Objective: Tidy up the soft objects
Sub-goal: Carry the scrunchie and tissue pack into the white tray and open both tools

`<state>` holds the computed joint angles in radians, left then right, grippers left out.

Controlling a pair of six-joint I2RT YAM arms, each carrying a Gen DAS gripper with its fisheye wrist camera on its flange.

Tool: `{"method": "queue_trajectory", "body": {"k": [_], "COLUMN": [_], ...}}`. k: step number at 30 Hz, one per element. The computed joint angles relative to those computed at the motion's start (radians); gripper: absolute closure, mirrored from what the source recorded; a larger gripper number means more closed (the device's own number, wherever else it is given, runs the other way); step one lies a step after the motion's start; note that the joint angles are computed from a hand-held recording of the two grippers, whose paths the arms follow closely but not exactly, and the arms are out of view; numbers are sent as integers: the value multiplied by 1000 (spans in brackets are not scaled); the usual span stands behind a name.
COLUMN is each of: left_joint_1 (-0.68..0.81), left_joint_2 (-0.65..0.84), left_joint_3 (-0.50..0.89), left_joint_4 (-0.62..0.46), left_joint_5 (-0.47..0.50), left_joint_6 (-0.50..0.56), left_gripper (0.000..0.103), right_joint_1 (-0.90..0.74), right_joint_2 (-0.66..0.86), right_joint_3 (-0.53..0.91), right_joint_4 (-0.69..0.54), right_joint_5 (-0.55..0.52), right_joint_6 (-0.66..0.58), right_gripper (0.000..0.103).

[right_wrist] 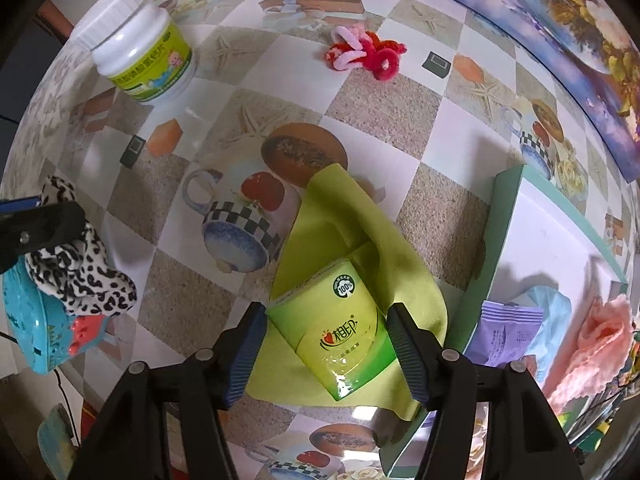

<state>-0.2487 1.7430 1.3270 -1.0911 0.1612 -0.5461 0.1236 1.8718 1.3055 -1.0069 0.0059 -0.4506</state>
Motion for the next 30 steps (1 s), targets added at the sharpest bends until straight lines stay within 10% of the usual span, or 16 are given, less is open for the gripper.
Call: {"method": "queue_trajectory", "body": {"k": [30], "left_joint_1": [-20], "left_joint_2": [14], "left_joint_3": [-26], "left_joint_4": [33], "left_joint_5": [1], "left_joint_6": [-24], "left_gripper": [70], "right_joint_1": [-5], "right_joint_2": [-1], "right_joint_3": [-66], "right_joint_4": [52], "right_joint_5": [-6], "right_joint_6": [30], "right_gripper": [40]}}
